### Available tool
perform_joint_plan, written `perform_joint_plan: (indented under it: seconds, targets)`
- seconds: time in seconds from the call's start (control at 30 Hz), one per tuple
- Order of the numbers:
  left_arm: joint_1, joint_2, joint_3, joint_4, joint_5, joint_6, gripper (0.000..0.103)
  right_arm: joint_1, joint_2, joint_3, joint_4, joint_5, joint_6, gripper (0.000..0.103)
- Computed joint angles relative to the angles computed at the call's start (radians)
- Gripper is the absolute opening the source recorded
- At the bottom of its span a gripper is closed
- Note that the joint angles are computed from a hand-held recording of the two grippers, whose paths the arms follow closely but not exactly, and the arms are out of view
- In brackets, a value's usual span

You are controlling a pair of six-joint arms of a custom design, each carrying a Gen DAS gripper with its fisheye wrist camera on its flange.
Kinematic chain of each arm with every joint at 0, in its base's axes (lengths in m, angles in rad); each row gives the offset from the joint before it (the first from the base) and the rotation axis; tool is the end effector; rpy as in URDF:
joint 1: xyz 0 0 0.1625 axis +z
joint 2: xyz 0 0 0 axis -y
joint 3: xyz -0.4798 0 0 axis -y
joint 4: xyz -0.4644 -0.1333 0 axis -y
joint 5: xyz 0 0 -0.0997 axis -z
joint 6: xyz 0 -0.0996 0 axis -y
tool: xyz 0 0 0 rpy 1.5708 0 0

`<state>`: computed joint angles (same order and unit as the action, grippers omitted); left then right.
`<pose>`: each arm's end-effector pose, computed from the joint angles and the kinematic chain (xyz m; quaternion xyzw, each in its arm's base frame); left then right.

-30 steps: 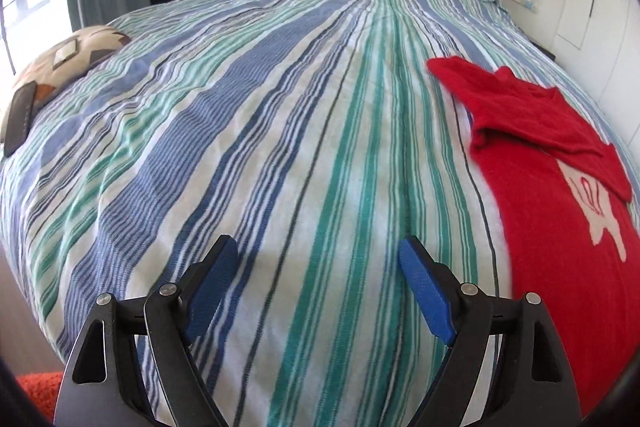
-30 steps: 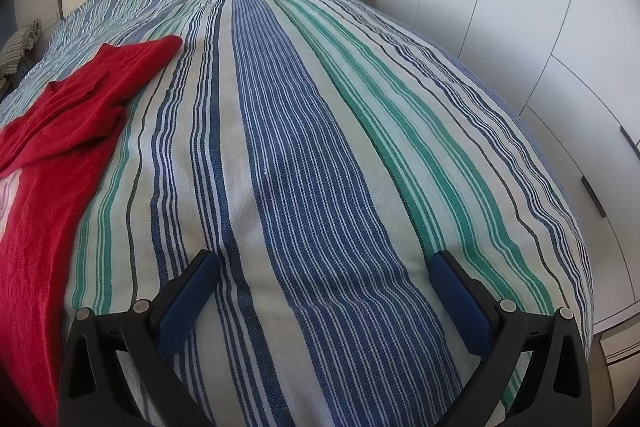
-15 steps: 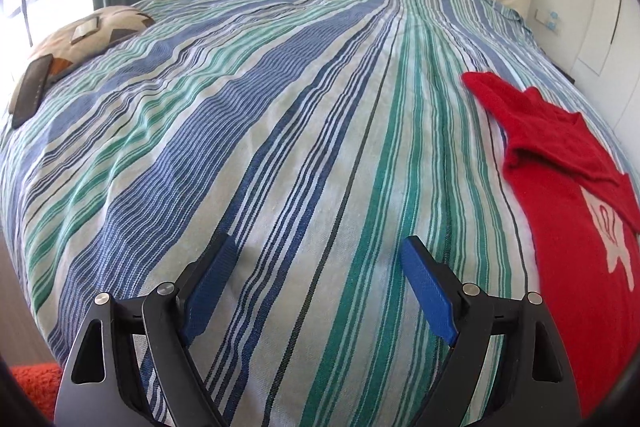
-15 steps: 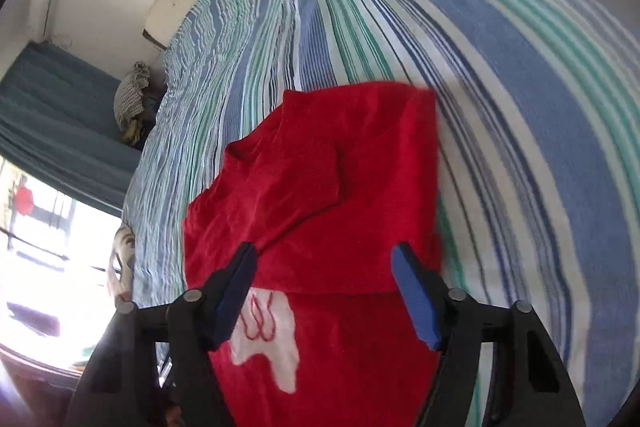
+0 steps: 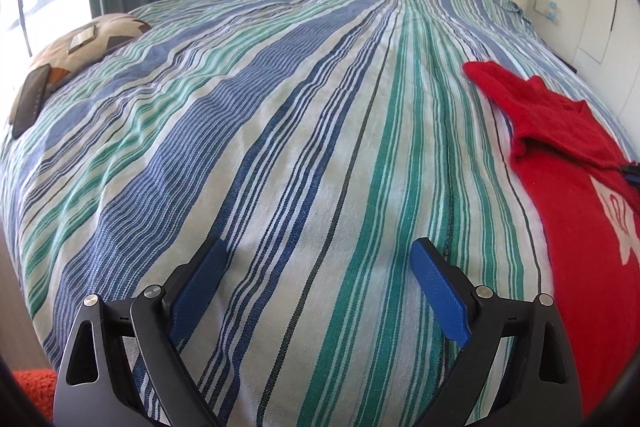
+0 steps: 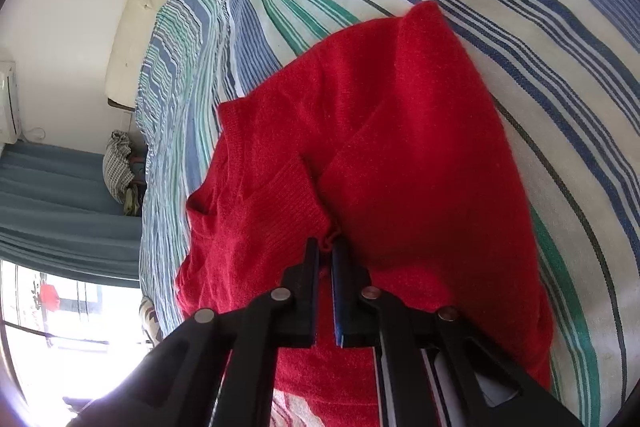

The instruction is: Fold small clothes

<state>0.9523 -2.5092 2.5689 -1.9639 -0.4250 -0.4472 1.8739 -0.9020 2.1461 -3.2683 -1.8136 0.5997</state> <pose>0.0757 -0.2800 0.4122 -0.0187 0.8333 -0.3917 0.3896 0.2770 -0.5195 0.0559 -0.1698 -0.9526 0.2522 0.0089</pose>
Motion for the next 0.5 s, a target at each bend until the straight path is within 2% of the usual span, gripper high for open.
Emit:
perform_joint_plan:
  seconds: [0.1,0.13,0.3,0.4,0.47,0.5]
  targets:
    - [0.003,0.002,0.000,-0.008,-0.002,0.005,0.094,0.023,-0.050,0.047,-0.018,0.060,-0.015,0.005]
    - [0.002,0.003,0.001,-0.008,0.000,0.004,0.094,0.037,-0.070,0.060,-0.001,0.058,-0.013,0.005]
    - [-0.002,0.008,0.005,-0.002,0.013,0.001,0.095,0.064,-0.106,0.082,0.141,-0.033,-0.014,0.006]
    - [-0.018,-0.021,0.000,0.062,0.011,-0.035,0.095,0.077,-0.105,0.089,0.141,-0.109,-0.056,0.008]
    - [-0.029,-0.037,-0.009,0.115,0.004,-0.064,0.095,0.094,-0.117,0.096,0.144,-0.173,-0.074,0.019]
    - [-0.036,-0.045,-0.014,0.142,0.000,-0.078,0.095,0.102,-0.128,0.102,0.142,-0.191,-0.090,0.041]
